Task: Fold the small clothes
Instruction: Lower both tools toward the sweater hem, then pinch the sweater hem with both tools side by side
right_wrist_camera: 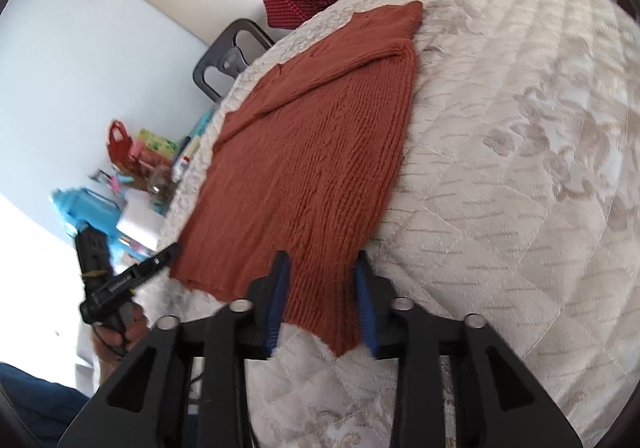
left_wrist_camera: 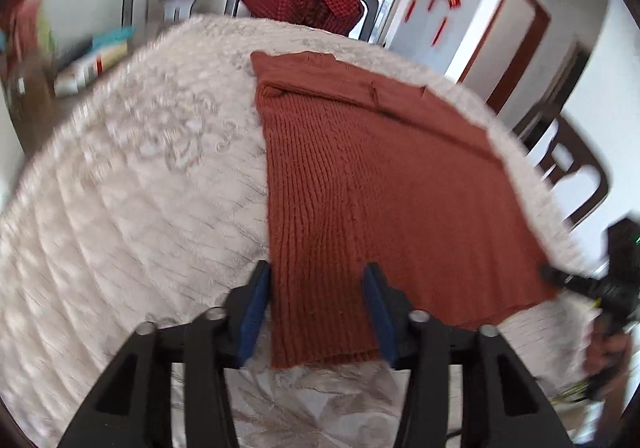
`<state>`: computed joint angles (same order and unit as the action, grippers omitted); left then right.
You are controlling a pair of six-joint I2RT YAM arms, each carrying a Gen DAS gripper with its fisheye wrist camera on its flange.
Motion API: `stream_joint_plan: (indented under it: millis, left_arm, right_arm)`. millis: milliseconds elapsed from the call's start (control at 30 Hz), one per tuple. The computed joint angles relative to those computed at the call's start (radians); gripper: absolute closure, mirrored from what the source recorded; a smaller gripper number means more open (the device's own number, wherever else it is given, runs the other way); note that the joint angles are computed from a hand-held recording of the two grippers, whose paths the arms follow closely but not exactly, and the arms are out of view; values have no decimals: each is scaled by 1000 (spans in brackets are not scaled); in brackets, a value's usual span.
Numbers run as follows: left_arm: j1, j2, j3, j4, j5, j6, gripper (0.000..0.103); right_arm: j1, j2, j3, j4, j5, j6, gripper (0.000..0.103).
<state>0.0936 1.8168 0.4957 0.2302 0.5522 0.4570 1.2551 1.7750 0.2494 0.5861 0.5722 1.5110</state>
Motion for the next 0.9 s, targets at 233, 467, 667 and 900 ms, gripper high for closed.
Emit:
stream_joint_plan:
  millis: [233, 467, 667, 900]
  left_arm:
    - [86, 67, 104, -168, 115, 62, 94]
    - [234, 42, 157, -394, 332, 190, 95]
    - [274, 28, 166, -475, 374, 264, 95]
    - [248, -21, 190, -460, 446, 202, 95]
  right_arm:
    - [49, -11, 0, -28, 62, 28, 95]
    - [186, -138, -33, -133, 205, 112, 96]
    - [262, -171, -56, -121, 292, 146, 96]
    - [201, -191, -102, 41, 300, 13, 96]
